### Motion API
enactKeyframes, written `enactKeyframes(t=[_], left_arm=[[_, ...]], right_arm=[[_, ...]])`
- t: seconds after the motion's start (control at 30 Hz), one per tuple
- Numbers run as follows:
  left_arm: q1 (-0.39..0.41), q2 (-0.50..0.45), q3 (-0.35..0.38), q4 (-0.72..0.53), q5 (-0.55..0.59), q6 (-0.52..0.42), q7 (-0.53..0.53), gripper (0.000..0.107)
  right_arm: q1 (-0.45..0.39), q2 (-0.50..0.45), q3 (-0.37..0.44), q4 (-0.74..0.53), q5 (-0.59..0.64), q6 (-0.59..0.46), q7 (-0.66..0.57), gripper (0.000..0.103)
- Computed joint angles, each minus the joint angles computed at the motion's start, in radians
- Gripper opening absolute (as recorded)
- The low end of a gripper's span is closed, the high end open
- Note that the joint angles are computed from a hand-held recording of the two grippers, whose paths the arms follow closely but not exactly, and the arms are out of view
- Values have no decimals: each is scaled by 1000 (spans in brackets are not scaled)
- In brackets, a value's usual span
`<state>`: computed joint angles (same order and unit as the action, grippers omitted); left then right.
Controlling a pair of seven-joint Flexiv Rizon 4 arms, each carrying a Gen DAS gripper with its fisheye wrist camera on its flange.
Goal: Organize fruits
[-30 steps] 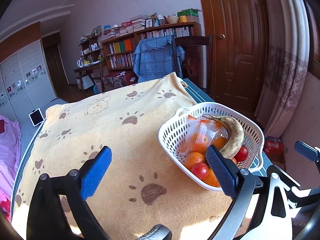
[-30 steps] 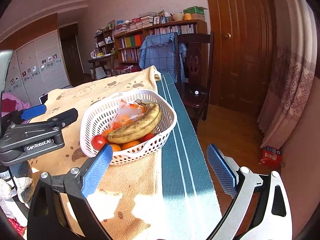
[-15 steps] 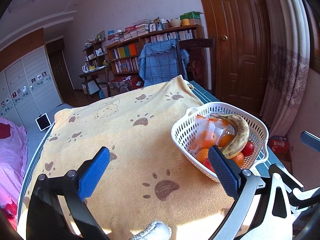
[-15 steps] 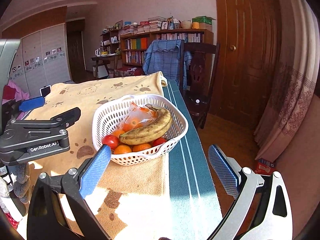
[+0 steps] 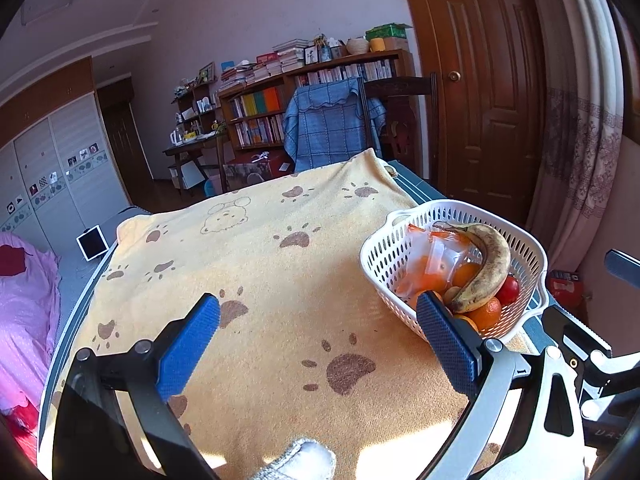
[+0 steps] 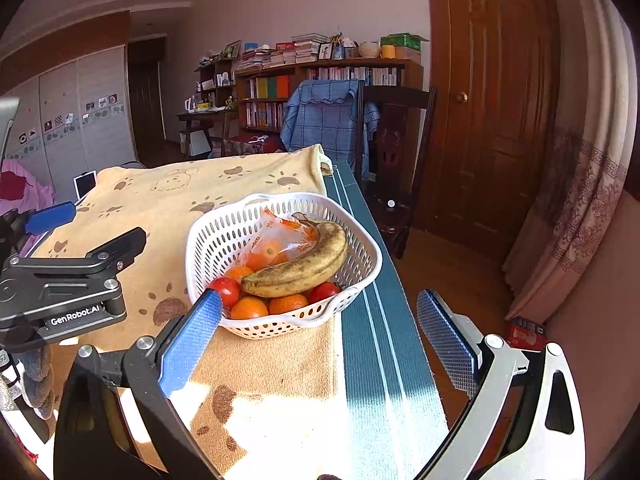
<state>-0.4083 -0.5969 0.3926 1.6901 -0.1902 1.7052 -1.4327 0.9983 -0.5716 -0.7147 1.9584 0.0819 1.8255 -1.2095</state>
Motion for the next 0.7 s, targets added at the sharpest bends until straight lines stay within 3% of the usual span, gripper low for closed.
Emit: enactKeyframes(t=[0.7], left_arm=[[34, 15, -41, 27, -9, 21, 28, 98]], right_arm=[[44, -27, -48, -21, -32, -33, 53, 100]])
